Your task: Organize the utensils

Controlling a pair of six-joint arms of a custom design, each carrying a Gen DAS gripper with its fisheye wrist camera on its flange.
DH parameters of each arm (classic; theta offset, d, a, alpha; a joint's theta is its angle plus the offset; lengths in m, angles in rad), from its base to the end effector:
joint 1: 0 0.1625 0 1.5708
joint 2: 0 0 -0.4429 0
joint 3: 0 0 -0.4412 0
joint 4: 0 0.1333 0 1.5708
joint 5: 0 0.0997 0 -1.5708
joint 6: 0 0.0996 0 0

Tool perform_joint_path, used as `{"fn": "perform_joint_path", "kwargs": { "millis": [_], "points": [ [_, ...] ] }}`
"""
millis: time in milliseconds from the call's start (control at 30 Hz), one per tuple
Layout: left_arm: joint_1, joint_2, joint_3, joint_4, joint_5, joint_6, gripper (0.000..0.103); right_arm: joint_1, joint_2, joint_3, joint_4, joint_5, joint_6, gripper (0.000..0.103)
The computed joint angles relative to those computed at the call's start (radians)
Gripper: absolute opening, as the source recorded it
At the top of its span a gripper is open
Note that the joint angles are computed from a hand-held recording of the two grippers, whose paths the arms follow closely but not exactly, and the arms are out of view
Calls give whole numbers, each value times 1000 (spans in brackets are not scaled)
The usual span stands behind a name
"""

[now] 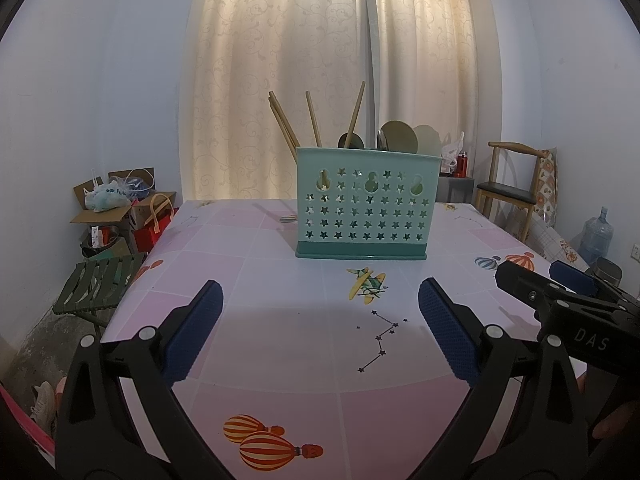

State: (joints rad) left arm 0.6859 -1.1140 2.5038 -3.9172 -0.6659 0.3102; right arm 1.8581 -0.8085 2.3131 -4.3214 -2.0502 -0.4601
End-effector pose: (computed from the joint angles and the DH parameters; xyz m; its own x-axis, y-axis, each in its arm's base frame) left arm -0.1620 -0.4060 0.1720 -0.7100 0.1791 -0.6810 0.6959 0.3259 -0.6399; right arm 0.2115 -0.4074 0.1089 -0.8333 0.0145 0.5527 -0.5139 0.3487 -0.7838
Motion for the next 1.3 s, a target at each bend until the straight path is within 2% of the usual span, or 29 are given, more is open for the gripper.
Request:
{"fn": "perform_joint_path", "kwargs": {
  "millis": [1300],
  "points": [
    [-4,-5,8,9,11,-16,94,-3,1,2,-1,0,3,97]
  ]
}}
